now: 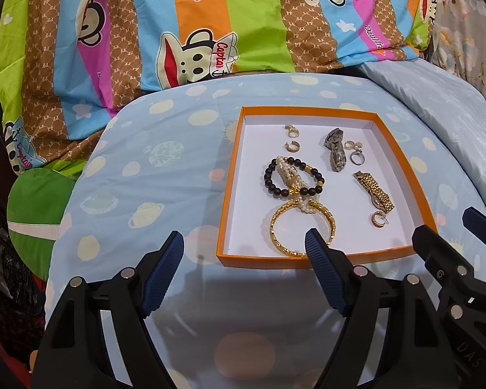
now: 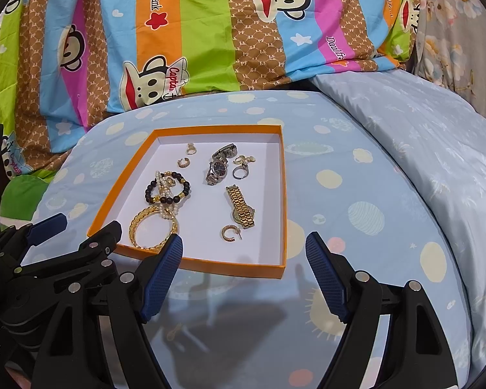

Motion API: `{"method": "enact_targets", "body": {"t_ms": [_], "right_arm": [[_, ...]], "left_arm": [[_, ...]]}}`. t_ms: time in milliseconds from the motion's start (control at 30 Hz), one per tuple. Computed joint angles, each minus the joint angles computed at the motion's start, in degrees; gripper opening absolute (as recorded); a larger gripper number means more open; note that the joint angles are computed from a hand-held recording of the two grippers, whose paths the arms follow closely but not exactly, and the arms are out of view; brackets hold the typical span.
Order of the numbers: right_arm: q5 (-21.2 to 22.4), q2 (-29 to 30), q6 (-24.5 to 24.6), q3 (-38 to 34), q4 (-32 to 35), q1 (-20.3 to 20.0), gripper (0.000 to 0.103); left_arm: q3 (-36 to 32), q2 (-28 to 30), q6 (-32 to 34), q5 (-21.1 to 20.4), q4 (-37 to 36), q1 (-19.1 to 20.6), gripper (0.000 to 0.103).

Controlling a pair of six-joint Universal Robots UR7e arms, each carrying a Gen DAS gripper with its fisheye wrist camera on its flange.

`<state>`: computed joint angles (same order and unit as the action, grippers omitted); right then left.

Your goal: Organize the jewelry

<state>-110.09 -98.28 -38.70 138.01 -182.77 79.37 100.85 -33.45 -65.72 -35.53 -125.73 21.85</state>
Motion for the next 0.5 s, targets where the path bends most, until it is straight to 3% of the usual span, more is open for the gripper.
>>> {"method": "enact_targets", "body": {"t_ms": [333,500], "right_arm": [[0.2,-0.2,0.2,0.1,0.1,-0.2,0.077],[0.2,-0.2,0.3,-0.1,0.2,-0.3,0.077]], "left_arm": [[-0.3,0.2,-0.9,-0.2,0.6,0.0,0.075],[0.6,0.4,1.6,-0.8,-3.3,0.1,0.077]]}}
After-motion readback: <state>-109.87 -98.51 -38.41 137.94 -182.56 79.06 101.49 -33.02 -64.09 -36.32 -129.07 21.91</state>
